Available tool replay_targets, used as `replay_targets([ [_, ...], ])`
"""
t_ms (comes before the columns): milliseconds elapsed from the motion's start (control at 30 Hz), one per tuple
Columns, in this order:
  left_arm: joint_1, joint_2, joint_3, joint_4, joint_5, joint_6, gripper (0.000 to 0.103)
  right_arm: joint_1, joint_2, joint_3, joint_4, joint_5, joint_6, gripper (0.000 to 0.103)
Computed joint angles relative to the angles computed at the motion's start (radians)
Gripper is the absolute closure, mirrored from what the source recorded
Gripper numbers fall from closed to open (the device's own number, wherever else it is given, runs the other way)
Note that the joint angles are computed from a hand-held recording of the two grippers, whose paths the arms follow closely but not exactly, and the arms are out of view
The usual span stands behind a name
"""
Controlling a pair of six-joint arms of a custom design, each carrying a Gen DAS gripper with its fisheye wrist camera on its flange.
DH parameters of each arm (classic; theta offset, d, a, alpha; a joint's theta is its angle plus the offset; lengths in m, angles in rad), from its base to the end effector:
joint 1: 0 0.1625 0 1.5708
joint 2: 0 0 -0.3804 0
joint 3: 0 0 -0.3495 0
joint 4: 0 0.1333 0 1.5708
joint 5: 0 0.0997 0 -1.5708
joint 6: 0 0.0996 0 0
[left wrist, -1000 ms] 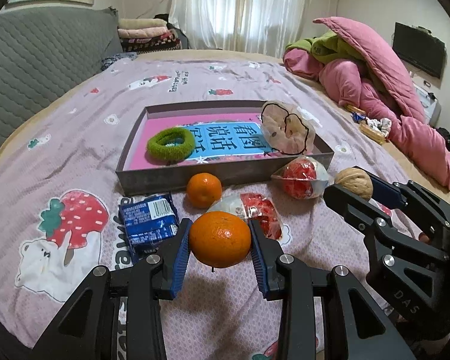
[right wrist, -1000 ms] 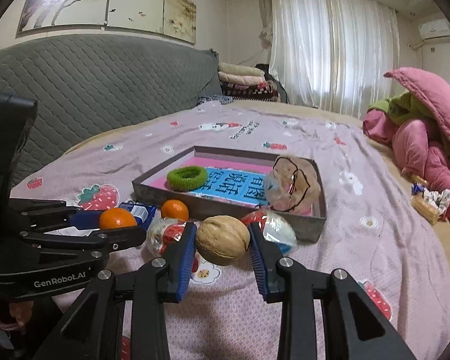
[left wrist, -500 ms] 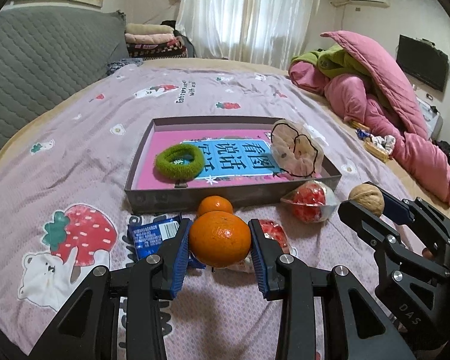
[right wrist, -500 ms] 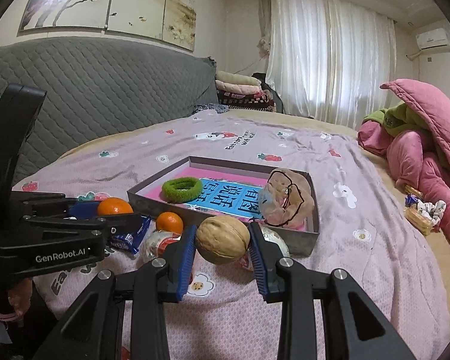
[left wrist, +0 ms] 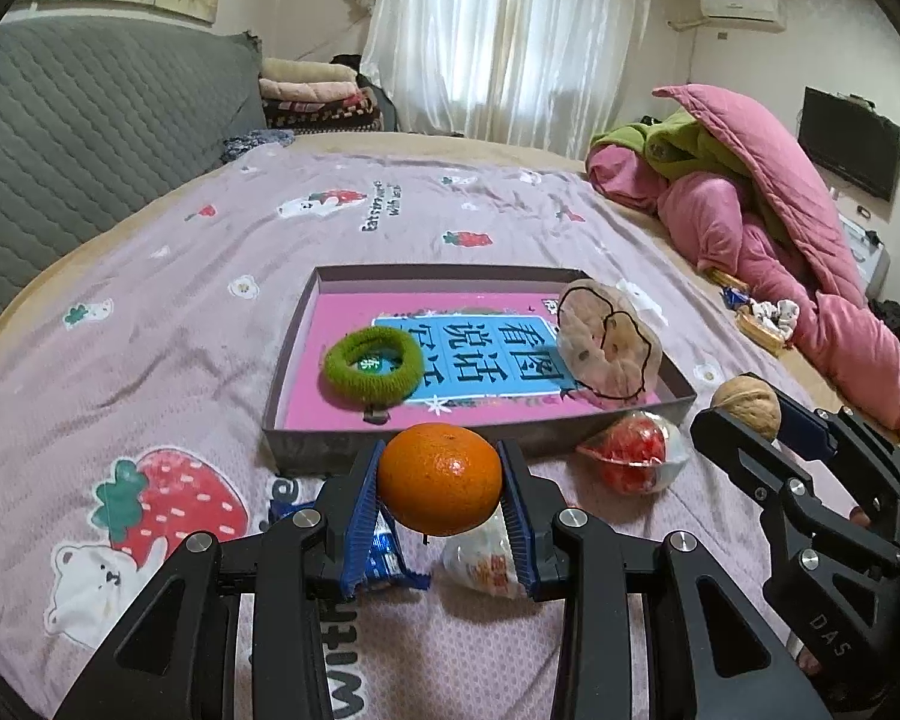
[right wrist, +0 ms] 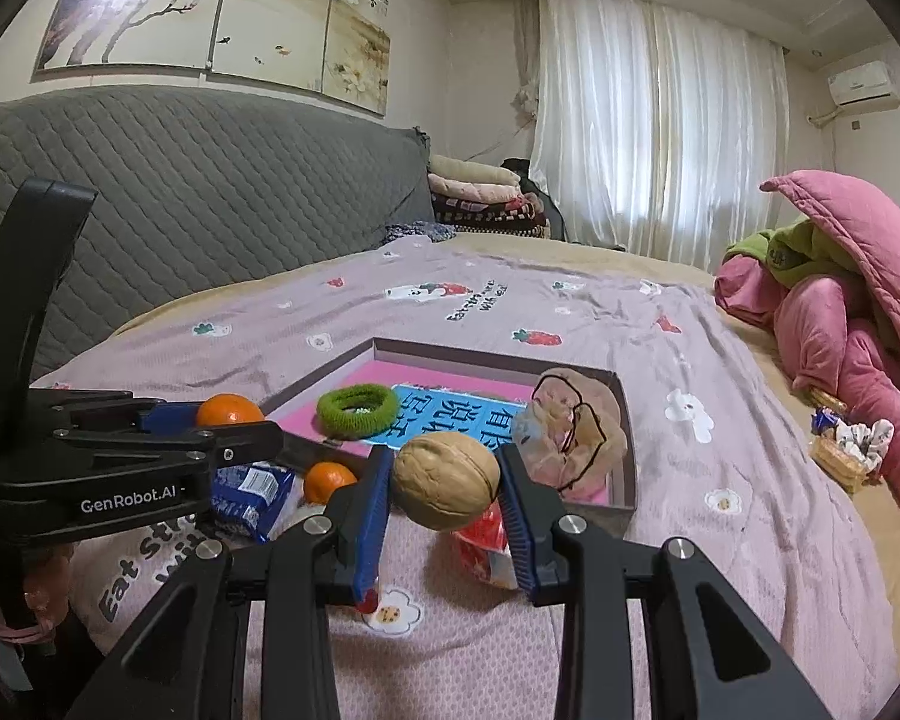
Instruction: Organize objects
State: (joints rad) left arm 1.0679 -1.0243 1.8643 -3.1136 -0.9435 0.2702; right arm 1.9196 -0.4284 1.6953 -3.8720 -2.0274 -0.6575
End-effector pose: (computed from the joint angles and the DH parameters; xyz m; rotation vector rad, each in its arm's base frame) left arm -0.1015 -0.5824 0.2302 0.6490 2.3616 -0.9771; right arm 0.2817 -0.5130 0.0270 0.8367 -2.1461 1.2018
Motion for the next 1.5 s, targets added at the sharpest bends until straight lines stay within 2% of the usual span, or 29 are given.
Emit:
replay_targets([
  [800,0.069,0.102,-0.186,0.031,-0.07,0.066,0.065,-0.033,0.051,-0.169,0.098,0.01,-0.032,0.068],
  [1500,0.098,0.174,-0.324,0.054,-0.082,0.11,0.065,-0.052,0.067,-0.276,0.155,0.025,-0.061,0.068],
])
